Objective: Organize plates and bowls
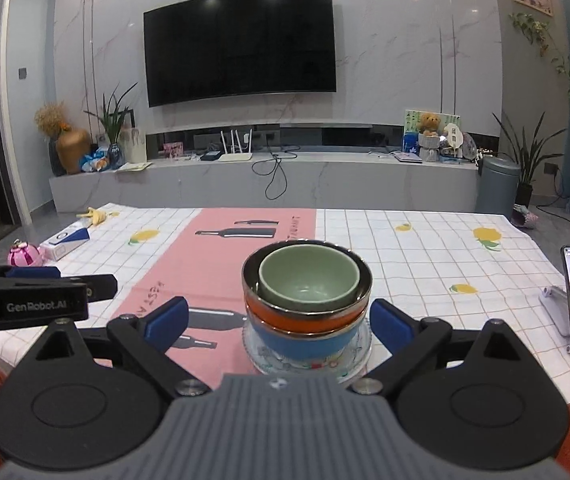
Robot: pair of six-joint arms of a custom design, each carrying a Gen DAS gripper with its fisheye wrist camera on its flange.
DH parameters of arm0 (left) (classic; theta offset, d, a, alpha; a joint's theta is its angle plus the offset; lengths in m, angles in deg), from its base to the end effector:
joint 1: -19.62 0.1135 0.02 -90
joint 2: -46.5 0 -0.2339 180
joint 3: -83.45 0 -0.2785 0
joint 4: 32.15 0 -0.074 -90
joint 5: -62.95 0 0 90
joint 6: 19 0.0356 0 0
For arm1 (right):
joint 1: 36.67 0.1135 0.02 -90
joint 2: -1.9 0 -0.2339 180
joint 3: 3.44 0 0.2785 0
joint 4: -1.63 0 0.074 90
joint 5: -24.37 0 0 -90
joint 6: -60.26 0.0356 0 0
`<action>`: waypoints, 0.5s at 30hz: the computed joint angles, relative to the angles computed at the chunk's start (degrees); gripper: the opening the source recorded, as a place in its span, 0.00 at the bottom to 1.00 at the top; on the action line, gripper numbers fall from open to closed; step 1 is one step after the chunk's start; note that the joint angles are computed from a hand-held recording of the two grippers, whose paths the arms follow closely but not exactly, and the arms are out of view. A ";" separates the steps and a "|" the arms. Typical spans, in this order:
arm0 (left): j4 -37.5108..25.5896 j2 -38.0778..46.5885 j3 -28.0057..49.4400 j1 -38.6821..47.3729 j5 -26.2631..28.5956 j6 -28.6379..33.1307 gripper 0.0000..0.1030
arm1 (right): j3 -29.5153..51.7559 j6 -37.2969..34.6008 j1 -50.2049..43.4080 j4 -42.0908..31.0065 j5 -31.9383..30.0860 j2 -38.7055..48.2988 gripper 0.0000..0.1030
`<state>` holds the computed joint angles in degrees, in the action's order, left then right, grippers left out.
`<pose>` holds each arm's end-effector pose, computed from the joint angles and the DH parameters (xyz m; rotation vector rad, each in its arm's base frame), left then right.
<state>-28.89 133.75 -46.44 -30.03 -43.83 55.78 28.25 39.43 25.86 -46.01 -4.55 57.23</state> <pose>0.2154 -0.2376 0.1187 0.4742 2.1009 -0.3466 0.1067 0.1377 0.1078 0.3165 2.0271 -0.1858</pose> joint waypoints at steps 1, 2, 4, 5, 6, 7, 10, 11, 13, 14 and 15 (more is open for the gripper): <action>-0.62 0.51 0.52 0.02 -0.11 0.35 0.85 | -0.03 0.06 0.13 0.57 -0.10 0.76 0.93; -0.77 0.83 0.42 -0.14 -0.57 0.76 0.85 | -0.03 -0.41 -0.09 1.36 -0.43 1.36 0.93; -1.08 1.34 0.54 -0.52 -1.45 1.18 0.85 | -0.14 -1.77 -1.00 3.24 -1.48 2.30 0.93; -0.99 1.75 0.51 -0.45 -1.46 1.30 0.85 | -0.32 -3.01 -1.95 4.37 -2.30 2.25 0.93; -1.22 2.08 0.70 -0.40 -1.37 1.28 0.85 | -0.45 -3.44 -2.45 5.32 -2.98 2.65 0.93; -1.35 2.65 1.06 -0.34 -1.17 1.22 0.85 | -0.79 -4.02 -3.04 6.39 -3.71 2.75 0.93; -0.60 3.99 1.45 -0.33 -0.64 0.56 0.85 | -1.83 -5.89 -4.77 9.17 -5.96 2.73 0.93; -0.41 4.41 1.65 -0.39 -0.48 0.44 0.85 | -1.90 -6.40 -5.32 9.75 -6.47 2.96 0.93; -0.48 5.28 2.24 -0.44 -0.53 0.94 0.85 | -2.01 -6.78 -6.00 10.72 -7.20 3.71 0.93; -0.43 5.65 2.45 -0.62 -0.87 1.30 0.85 | -2.24 -7.12 -6.48 11.15 -7.64 3.62 0.93; -0.49 5.99 2.63 -0.82 -1.20 1.54 0.85 | -2.32 -7.13 -6.79 11.33 -7.94 3.66 0.93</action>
